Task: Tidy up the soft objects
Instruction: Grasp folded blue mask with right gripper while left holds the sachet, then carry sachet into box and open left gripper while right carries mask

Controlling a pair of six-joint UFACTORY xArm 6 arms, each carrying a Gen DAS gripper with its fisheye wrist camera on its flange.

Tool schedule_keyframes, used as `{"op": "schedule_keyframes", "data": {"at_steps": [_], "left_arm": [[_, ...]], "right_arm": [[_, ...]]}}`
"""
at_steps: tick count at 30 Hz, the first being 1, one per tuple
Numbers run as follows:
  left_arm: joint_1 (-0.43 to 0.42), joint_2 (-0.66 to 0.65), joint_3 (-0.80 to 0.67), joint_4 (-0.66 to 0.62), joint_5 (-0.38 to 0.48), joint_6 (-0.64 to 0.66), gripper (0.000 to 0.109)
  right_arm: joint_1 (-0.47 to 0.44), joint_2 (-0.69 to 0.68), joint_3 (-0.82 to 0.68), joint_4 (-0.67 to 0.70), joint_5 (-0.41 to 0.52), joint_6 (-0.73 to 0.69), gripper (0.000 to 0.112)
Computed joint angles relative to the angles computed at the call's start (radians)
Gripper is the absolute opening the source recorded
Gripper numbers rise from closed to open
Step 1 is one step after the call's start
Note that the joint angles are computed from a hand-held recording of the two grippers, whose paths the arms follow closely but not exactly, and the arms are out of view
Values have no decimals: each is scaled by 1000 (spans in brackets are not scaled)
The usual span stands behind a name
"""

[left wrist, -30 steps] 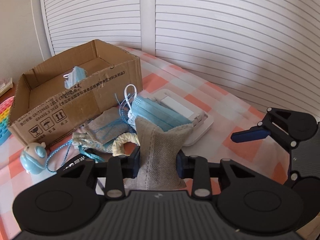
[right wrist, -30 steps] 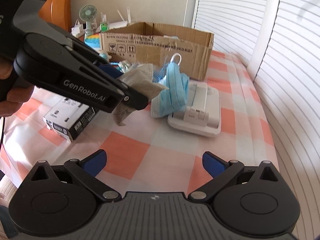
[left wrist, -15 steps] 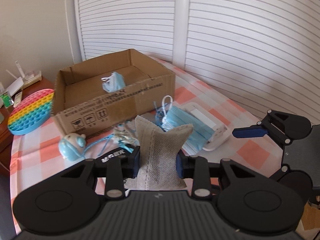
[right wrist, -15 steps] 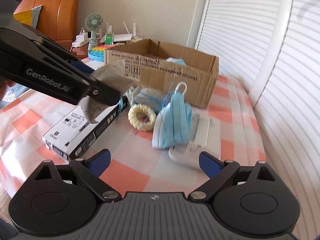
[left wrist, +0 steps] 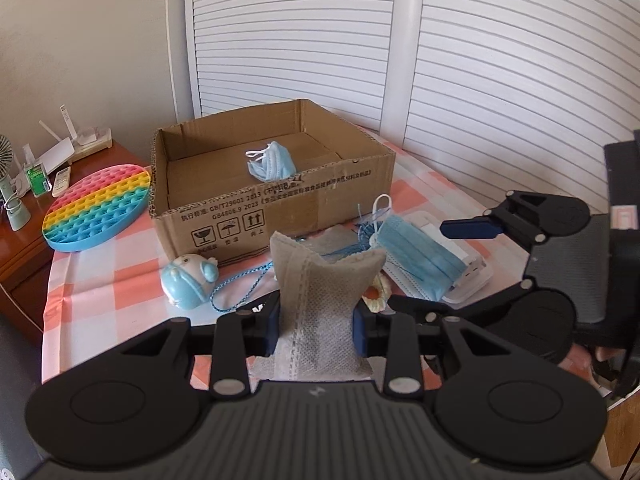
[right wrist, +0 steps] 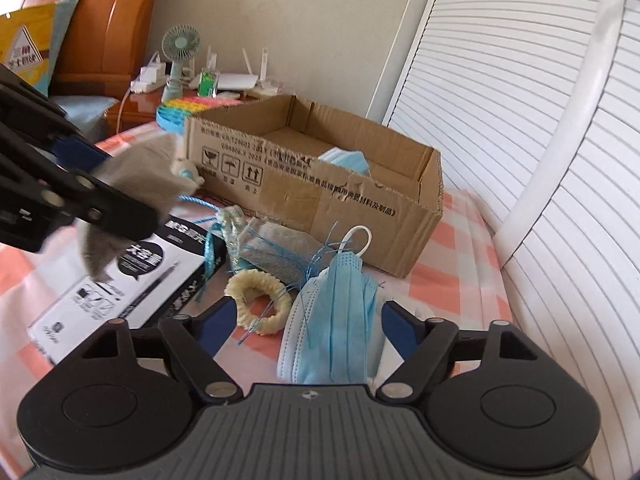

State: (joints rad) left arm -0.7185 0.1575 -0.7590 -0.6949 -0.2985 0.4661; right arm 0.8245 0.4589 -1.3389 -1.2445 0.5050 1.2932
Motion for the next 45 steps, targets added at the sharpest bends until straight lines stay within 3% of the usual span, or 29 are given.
{"op": "schedule_keyframes", "data": {"at_steps": [12, 17, 27, 37, 45], "left_arm": [[51, 7, 23, 192, -4, -175, 33], [53, 10, 22, 197, -3, -183, 33], [46, 2, 18, 150, 17, -101, 33], [36, -45, 52, 152, 33, -74, 33], [7, -82, 64, 64, 69, 43, 33]], "right_arm": [[-4, 45, -38, 72, 44, -68, 64], [-1, 53, -47, 82, 58, -84, 58], [13, 29, -37, 103, 74, -110, 34], [23, -72, 50, 100, 74, -84, 31], [39, -152, 110, 89, 86, -77, 31]]}}
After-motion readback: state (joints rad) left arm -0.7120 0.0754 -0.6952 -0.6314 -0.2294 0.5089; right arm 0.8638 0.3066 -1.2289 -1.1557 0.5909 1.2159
